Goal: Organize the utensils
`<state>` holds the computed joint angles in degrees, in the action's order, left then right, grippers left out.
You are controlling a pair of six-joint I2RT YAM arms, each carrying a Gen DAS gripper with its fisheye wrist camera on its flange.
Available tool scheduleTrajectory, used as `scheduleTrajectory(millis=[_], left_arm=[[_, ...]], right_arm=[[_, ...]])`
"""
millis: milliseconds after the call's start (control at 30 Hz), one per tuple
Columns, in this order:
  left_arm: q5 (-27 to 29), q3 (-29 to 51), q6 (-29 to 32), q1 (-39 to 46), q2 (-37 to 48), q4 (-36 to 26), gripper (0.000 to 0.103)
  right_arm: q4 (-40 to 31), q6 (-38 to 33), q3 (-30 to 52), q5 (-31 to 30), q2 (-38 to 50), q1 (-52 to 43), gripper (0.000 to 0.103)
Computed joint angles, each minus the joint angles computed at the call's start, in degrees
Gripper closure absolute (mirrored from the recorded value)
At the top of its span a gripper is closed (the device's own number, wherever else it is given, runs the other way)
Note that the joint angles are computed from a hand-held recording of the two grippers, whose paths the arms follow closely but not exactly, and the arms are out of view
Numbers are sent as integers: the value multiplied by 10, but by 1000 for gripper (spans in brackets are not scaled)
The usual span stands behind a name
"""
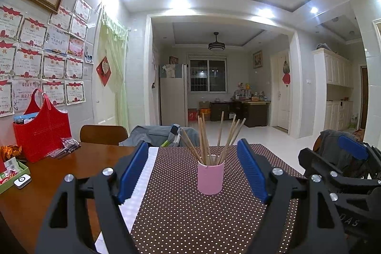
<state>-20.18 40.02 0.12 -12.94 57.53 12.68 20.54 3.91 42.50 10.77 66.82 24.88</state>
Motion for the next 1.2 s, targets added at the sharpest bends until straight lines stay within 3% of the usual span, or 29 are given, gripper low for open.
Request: scheduleTrajectory(millis=[1200], left_arm=[[16,-2,1,17,-13,-15,27]], right_arm=[[-9,4,2,5,-2,8,8]])
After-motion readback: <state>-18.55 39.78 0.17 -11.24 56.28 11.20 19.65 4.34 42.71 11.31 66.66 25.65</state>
